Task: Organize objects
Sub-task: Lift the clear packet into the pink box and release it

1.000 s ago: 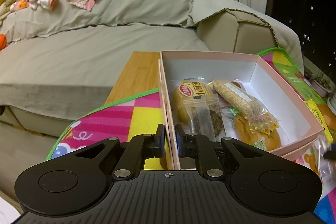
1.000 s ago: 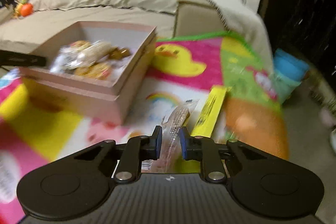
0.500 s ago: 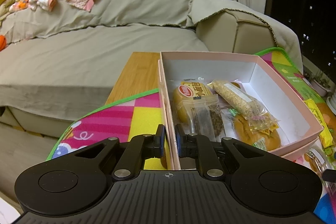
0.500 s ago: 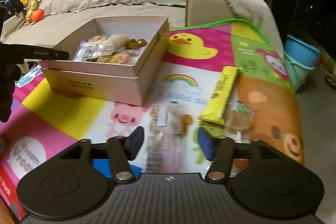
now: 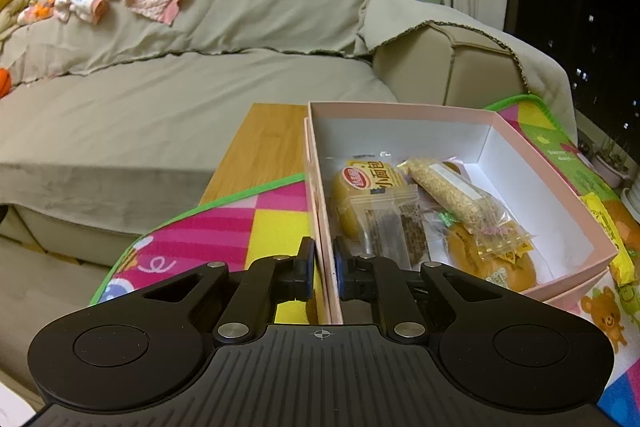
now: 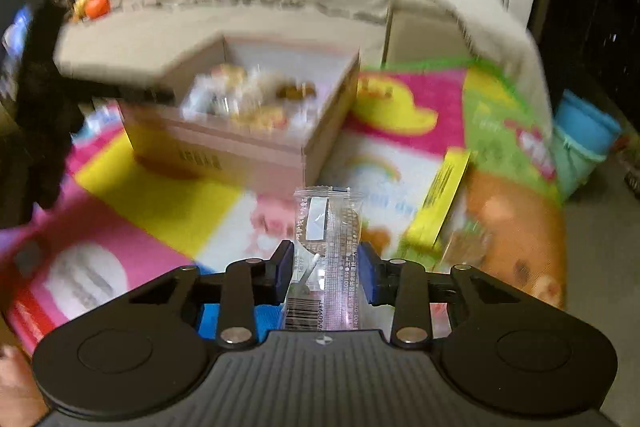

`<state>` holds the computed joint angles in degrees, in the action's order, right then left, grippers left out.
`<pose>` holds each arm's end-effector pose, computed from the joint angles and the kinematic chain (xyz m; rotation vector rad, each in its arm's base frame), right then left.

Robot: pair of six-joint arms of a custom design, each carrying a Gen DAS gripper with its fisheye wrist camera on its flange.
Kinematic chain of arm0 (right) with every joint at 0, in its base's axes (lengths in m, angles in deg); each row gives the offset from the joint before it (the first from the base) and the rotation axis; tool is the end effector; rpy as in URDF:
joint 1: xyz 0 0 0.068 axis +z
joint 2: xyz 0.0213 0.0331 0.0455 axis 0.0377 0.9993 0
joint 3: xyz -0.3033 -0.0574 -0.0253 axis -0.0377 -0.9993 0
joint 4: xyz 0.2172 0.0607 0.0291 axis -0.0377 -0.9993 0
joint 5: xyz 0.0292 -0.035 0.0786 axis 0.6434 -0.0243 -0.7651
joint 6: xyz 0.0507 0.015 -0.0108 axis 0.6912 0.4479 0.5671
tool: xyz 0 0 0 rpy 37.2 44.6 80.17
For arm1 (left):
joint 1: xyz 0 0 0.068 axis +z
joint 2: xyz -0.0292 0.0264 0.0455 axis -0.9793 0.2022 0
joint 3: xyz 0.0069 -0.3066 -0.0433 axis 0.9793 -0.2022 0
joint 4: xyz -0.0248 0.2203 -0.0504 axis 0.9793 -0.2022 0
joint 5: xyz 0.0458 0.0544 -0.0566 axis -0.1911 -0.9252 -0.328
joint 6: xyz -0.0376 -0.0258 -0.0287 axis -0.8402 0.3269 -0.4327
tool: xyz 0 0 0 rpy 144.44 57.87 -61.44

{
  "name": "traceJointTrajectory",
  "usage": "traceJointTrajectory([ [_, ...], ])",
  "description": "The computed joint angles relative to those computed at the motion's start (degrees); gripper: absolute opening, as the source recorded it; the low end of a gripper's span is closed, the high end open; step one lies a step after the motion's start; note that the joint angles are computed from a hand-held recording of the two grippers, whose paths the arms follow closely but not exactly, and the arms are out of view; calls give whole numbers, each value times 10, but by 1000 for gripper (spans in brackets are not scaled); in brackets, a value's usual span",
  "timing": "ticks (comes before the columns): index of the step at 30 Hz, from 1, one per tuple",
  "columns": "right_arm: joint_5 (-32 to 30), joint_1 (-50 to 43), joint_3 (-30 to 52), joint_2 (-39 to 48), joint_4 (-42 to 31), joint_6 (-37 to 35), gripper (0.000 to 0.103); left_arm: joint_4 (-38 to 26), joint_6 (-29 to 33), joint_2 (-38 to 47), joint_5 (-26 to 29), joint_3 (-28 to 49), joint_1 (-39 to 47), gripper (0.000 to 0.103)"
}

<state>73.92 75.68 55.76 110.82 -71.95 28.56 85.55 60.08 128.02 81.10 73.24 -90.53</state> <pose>0.0968 0.2378 0.1456 0.1960 2.3401 -0.1496 0.3229 -0.0811 0.1051 0.6268 2.1652 -0.3699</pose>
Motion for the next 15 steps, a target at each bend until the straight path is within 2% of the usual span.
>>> traceJointTrajectory([
  [4,95,16,59,-74,-124,18,34,-3,-2,0,1,1,0,12],
  [6,135,6,78,-119,-132,-11,34,-3,-1,0,4,1,2,12],
  [8,170,-11,90,-165,-87,-81,34,-4,0,-1,7,0,4,12],
  [11,185,-41,83,-204,61,-227,34,-3,0,-1,10,-2,6,13],
  [13,173,-69,90,-191,129,-298,34,-5,0,-1,12,-1,6,13],
  [15,128,-101,94,-170,181,-337,34,-6,1,-2,12,-1,7,13],
])
